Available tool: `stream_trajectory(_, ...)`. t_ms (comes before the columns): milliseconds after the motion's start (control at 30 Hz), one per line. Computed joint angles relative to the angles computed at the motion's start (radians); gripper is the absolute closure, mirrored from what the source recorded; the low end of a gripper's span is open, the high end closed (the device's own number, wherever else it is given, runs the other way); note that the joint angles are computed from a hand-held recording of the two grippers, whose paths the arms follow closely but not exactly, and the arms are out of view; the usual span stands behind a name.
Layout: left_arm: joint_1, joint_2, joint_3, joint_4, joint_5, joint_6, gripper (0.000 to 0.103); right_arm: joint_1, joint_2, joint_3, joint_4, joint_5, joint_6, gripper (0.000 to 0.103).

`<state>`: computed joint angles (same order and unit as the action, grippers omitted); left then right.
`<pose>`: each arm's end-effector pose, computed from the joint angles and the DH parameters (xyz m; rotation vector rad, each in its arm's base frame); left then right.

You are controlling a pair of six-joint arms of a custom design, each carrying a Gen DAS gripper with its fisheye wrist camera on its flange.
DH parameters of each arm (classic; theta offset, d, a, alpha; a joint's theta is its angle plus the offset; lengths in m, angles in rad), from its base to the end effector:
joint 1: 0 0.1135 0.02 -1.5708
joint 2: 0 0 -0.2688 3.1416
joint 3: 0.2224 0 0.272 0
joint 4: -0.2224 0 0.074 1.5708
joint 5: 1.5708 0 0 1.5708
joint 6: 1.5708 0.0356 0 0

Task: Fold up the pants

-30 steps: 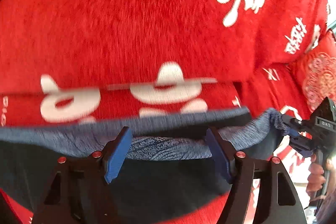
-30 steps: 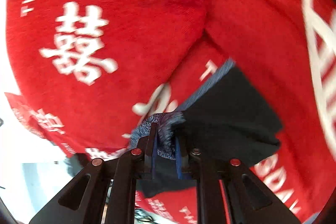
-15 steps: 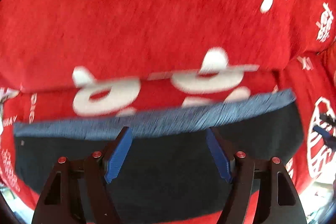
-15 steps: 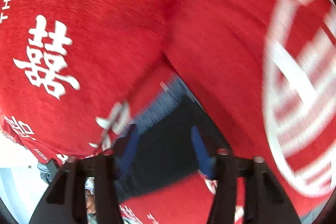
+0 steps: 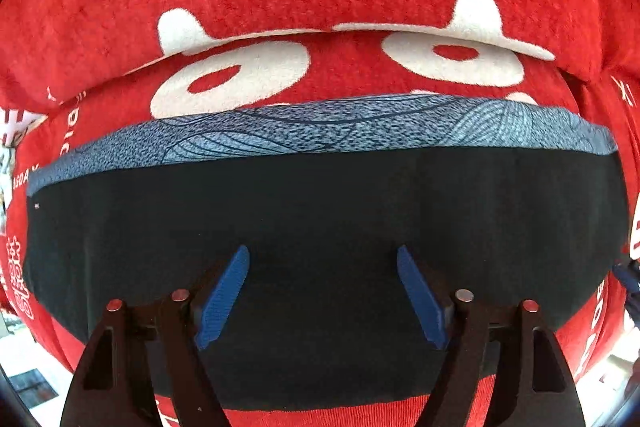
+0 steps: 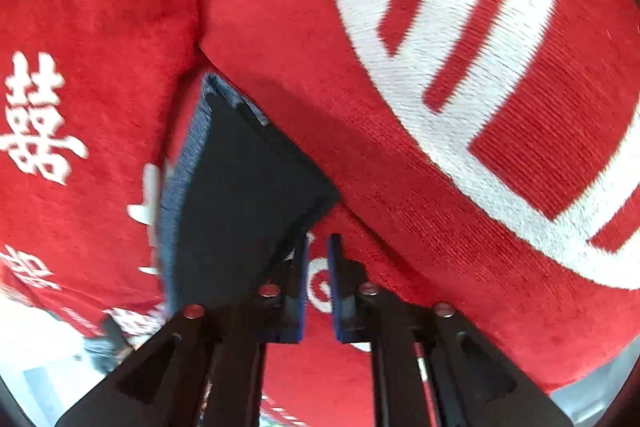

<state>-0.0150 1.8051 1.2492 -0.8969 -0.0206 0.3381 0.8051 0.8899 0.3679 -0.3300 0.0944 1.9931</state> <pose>0.3523 -0.0046 0.1771 0.5300 2.9811 0.0595 0.1291 0.1294 0.1597 1.5844 2.2585 0.9989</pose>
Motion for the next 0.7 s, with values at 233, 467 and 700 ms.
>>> stream_trajectory(233, 0.013, 0.01, -0.015, 0.027, 0.01, 0.011, 0.025, -0.095, 0.14, -0.063, 0.27, -0.052, -0.023, 0.062)
stream_trajectory(467, 0.019, 0.016, 0.023, -0.015, 0.018, 0.019, 0.025, -0.134, -0.01, -0.029, 0.165, -0.024, -0.098, 0.091)
stream_trajectory(700, 0.048, 0.028, 0.022, -0.007, -0.005, 0.007, 0.012, -0.159, 0.157, 0.018, 0.096, -0.133, -0.146, 0.075)
